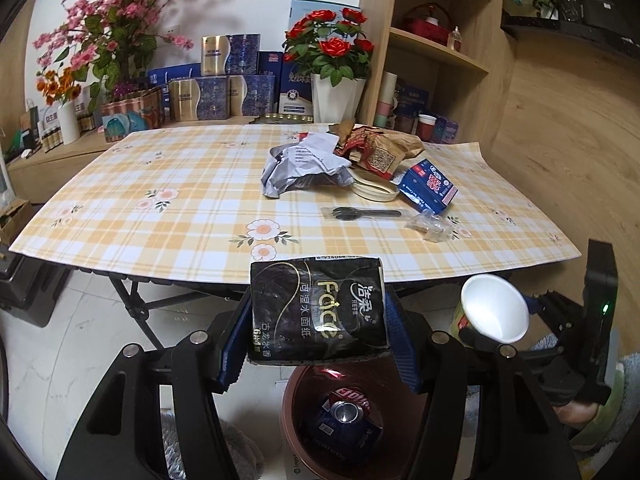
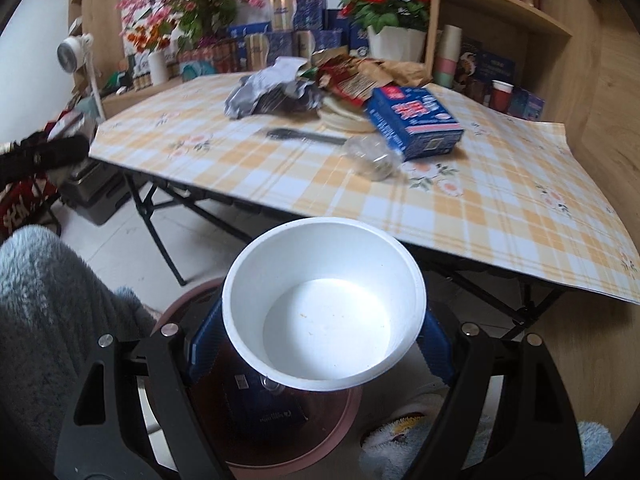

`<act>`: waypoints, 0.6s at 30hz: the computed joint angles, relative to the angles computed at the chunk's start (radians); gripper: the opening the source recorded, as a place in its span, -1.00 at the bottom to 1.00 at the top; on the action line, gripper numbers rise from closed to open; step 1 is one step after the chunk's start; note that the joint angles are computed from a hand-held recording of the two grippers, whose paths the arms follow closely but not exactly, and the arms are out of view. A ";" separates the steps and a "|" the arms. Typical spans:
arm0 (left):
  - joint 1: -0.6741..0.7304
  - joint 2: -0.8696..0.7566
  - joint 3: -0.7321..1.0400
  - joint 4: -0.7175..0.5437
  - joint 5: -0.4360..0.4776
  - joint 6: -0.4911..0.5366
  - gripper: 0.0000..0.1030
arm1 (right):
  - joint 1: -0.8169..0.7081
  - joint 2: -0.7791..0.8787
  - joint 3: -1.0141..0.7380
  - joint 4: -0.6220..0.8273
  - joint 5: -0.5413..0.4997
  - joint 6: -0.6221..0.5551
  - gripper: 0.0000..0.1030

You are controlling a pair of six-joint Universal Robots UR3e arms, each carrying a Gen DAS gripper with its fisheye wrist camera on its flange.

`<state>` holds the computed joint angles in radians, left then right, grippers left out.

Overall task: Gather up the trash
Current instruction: 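Carry the yogurt cup over the bin and release it from the right tool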

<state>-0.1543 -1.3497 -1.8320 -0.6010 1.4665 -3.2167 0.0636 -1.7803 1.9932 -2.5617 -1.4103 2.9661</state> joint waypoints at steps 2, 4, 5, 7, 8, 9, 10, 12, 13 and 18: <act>0.005 0.003 -0.010 0.003 -0.006 -0.006 0.15 | 0.019 0.015 0.000 -0.002 -0.012 -0.010 0.57; 0.011 0.003 -0.018 0.002 -0.016 -0.010 0.15 | 0.031 0.026 0.000 0.000 -0.017 -0.021 0.57; 0.018 0.004 -0.019 -0.001 -0.024 -0.010 0.15 | 0.034 0.030 0.000 0.001 -0.019 -0.024 0.57; 0.027 0.003 -0.022 -0.003 -0.033 -0.013 0.15 | 0.039 0.039 -0.005 0.006 -0.023 -0.027 0.57; 0.030 0.003 -0.023 -0.004 -0.036 -0.015 0.15 | 0.040 0.044 -0.006 0.007 -0.023 -0.028 0.58; 0.033 0.001 -0.023 -0.008 -0.040 -0.017 0.15 | 0.041 0.049 -0.007 0.012 -0.023 -0.029 0.58; 0.034 0.002 -0.025 -0.011 -0.041 -0.019 0.15 | 0.040 0.053 -0.007 0.015 -0.023 -0.030 0.58; 0.033 0.000 -0.026 -0.012 -0.041 -0.022 0.15 | 0.038 0.061 -0.007 0.023 -0.018 -0.030 0.58; 0.031 -0.002 -0.027 -0.011 -0.040 -0.022 0.15 | 0.037 0.065 -0.007 0.026 -0.017 -0.029 0.58; 0.021 -0.014 -0.020 -0.016 -0.032 -0.020 0.15 | 0.028 0.098 -0.012 0.037 -0.002 -0.023 0.58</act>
